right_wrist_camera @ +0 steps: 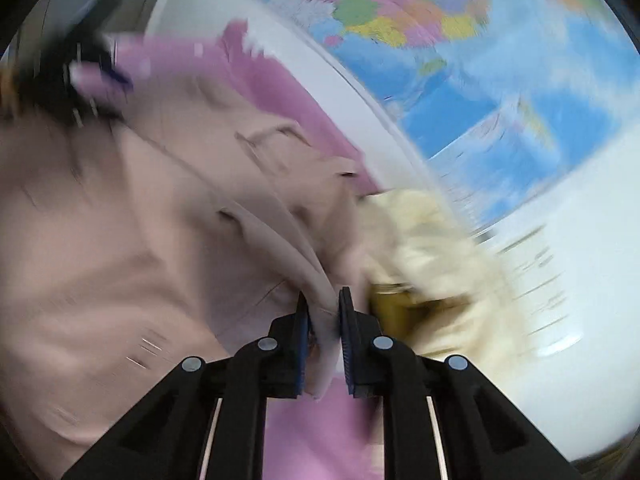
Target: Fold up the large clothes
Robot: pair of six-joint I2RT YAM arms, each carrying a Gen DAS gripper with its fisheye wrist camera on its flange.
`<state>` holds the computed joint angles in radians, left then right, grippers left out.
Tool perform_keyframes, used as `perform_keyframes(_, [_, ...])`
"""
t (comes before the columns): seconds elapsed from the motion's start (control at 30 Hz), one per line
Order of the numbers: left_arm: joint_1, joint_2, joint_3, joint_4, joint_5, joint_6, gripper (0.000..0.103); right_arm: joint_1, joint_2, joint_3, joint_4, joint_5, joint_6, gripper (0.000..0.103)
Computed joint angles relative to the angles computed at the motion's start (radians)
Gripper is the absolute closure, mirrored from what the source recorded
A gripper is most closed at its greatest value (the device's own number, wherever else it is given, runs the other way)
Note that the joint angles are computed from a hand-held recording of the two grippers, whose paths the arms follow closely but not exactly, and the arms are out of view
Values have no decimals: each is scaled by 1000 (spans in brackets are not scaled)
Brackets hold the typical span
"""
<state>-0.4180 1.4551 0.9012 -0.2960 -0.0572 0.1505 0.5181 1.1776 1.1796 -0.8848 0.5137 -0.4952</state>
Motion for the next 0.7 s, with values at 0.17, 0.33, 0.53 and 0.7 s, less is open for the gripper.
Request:
perform_keyframes(0.17, [28,-6,-15,-14,24,-13,39,-116,83,-78,42,-47,12,46])
perform_keyframes(0.33, [97,-61,-4,-57,150,-9,30,-346,55,-85,6,-379,138,37])
perform_keyframes(0.53, [148,-62,55,-49,292,-59,21,-481,-18,-152,55,-673,298,26])
perform_keyframes(0.7, [48,120,187,-89,108,-98,37,-403,93,-175,148,-580,403,75])
